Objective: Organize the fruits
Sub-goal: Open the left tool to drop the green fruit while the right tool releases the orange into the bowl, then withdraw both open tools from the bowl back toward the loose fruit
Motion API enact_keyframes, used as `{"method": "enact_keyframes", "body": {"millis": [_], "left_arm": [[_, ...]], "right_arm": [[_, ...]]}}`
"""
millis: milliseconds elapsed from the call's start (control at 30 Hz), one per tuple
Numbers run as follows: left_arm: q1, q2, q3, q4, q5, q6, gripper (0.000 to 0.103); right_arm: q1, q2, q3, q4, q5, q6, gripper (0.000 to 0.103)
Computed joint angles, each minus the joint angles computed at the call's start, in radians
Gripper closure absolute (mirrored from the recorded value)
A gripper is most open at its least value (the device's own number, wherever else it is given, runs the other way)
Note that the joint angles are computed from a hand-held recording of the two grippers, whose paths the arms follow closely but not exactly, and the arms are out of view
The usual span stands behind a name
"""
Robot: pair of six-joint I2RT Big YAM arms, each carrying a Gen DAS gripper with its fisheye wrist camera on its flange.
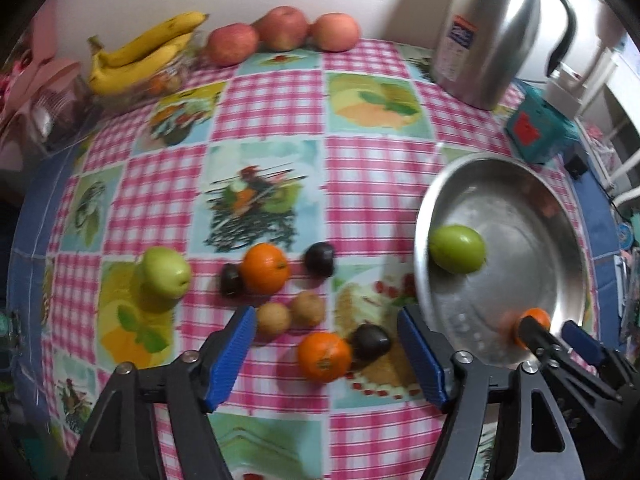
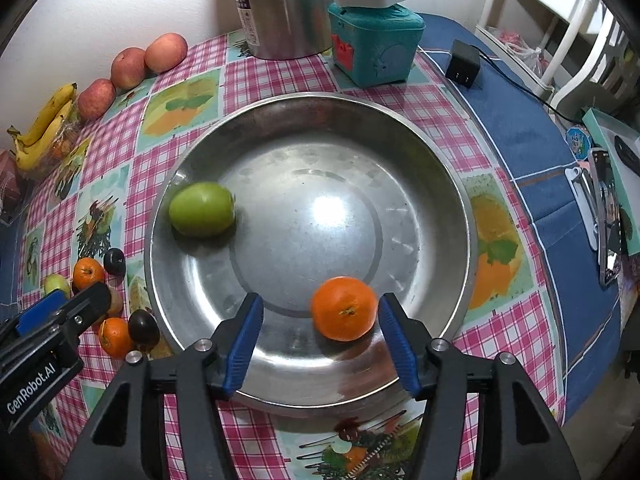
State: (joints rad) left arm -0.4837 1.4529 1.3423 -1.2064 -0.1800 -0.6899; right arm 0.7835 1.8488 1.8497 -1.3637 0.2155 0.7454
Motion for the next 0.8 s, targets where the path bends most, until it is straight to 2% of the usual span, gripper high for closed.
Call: {"method": "enact_keyframes", "body": {"millis": [33, 67, 100, 167, 333, 667, 700, 767, 800], "left_arm": [[0.006, -0.009, -0.013, -0.001, -0.006, -0.005, 0.025], [0.008, -0.015, -0.023, -0.004, -0.014, -0.009, 0.019], [0.012, -0.019, -0.031, -0.010, -0.028, -0.014, 0.012], [0.018, -0.034, -0.053, -0.015, -0.055, -0.016, 0.005], [0.038, -0.068, -0.104, -0.017, -0.086, -0.029, 0.000], [0.065, -0.134, -0.172, 0.013, -0.127, -0.019, 0.000], [0.069, -0.144, -0.179, 0.022, -0.129, -0.013, 0.000], [0.076, -0.153, -0.185, 0.036, -0.127, -0.005, 0.000], [0.080, -0.160, -0.188, 0.043, -0.125, -0.002, 0.000]], "right_arm": [[0.001, 0.001, 0.001, 0.000, 0.001, -0.006, 0.038], [0.000, 0.001, 0.001, 0.002, 0.001, -0.010, 0.030], [0.001, 0.002, 0.002, 0.003, 0.001, -0.012, 0.027], [0.002, 0.000, 0.000, 0.011, 0.002, -0.020, 0.024], [0.008, 0.001, 0.001, 0.022, 0.004, -0.041, 0.019], [0.020, 0.001, -0.008, 0.047, 0.016, -0.071, 0.017], [0.022, -0.003, -0.013, 0.055, 0.018, -0.070, 0.016], [0.025, -0.008, -0.019, 0.068, 0.021, -0.068, 0.005], [0.026, -0.008, -0.018, 0.071, 0.023, -0.068, 0.005]]}}
